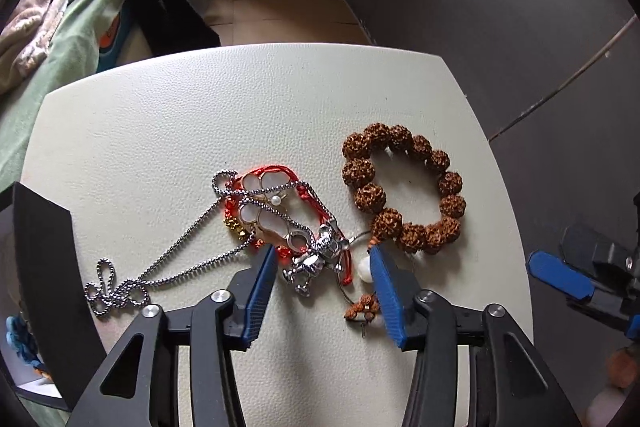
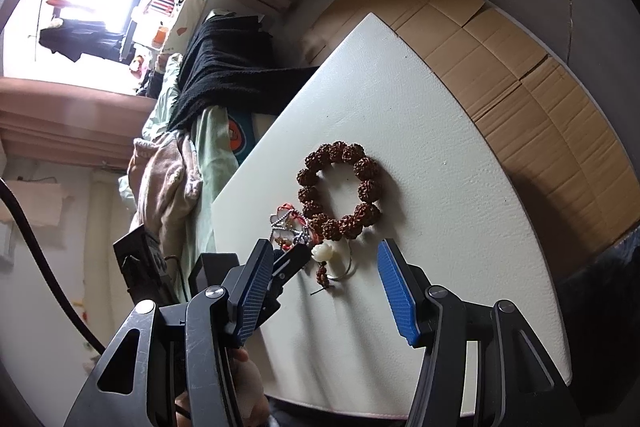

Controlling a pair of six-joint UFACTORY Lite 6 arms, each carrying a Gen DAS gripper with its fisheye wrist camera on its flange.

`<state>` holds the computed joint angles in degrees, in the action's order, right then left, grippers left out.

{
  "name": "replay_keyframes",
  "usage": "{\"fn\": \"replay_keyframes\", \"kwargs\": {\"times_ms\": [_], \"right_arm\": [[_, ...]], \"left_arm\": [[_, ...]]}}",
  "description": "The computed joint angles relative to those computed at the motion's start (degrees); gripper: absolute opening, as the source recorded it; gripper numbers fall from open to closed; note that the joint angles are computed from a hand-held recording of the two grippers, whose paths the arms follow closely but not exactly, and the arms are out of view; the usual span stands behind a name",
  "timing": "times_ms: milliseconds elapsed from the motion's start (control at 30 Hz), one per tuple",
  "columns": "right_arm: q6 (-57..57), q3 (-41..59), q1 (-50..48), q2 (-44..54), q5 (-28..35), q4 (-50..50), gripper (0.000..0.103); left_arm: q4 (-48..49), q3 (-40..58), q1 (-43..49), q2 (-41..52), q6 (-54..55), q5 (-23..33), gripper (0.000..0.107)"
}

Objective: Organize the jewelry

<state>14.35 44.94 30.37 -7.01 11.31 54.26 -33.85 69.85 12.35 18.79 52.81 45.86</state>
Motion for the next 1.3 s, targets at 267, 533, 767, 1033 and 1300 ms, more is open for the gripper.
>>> {"fn": "replay_keyframes", "kwargs": {"times_ms": [267,533,767,1033,1300], "right_arm": [[1.11,-0.37,-0.24,-0.19,0.01,-0.85,0.055],[-0.3,-0.17,-0.22,0.02,0.24,-0.02,0.055],[0.61,0.5,0.23,0.81,0.46,-1.17,0.055],[5.6,0.08,0.01,0.09,0.54,-6.02,0.055],[5.01,-0.69,0.05,-0.98,0.27,-5.22,0.055]], "left_arm": [[-0.69,2.5,-0.54,2.48,-1.79,1.26,0.044],[-0.15,-5.69,-0.86,-3.29,3.53,-4.87,0.024],[5.37,-5.88,-5.74,-3.95,-1.26,-9.68,0.025],[10.82,-3.62,-8.86,-2.2,-7.64,-11.31,0.036],[10.25,-3.75,-7.32,-2.36,-6.23,-10.34,0.019]]}}
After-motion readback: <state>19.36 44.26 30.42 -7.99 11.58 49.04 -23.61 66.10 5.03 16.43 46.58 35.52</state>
